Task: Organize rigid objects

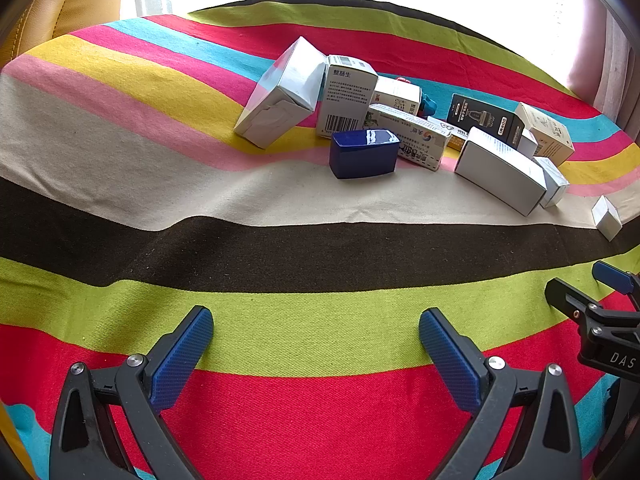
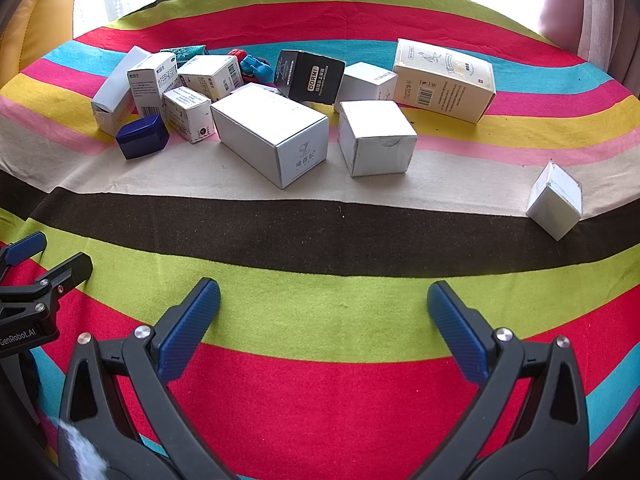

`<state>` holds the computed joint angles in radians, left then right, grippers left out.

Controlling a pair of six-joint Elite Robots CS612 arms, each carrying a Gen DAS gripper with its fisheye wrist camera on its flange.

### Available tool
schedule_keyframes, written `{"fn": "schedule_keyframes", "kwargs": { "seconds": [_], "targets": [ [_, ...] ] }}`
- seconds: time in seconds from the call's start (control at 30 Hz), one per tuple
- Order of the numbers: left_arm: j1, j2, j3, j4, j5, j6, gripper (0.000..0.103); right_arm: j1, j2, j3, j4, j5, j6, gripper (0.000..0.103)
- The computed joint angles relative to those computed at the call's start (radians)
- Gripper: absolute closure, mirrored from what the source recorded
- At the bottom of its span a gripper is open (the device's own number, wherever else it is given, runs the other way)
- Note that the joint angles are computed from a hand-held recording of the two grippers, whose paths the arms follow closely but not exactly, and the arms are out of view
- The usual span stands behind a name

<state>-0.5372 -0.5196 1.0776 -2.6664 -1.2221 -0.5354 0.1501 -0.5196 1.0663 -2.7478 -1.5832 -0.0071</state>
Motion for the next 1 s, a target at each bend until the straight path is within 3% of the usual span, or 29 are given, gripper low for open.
{"fn": "schedule_keyframes", "kwargs": {
  "seconds": [0.37,0.57,0.67,0.87,1.0],
  "targets": [
    [0.000,-0.005,0.002,0.003,0.000,0.000,0.000,-0.002,-0.001,0.001,0.000,0.011,-0.013,0.000],
    [0.000,-0.006,0.003,0.003,0.000,0.000,0.000,-0.012,-0.015,0.008,0.053,0.047,-0.060,0.000],
    [0.000,-0.006,0.003,0.003,-0.001,0.000,0.000,-0.019,-0.033,0.042,0.039,0.022,-0.015,0.000],
    [0.000,-0.006,0.003,0.003,0.000,0.000,0.000,-0.060,-0.075,0.122,-0.017,0.081,0.099,0.000],
    [0.000,-0.006,0.003,0.003,0.000,0.000,0.000,-0.082,-0.074,0.120,-0.007,0.006,0.159,0.000]
  ]
}}
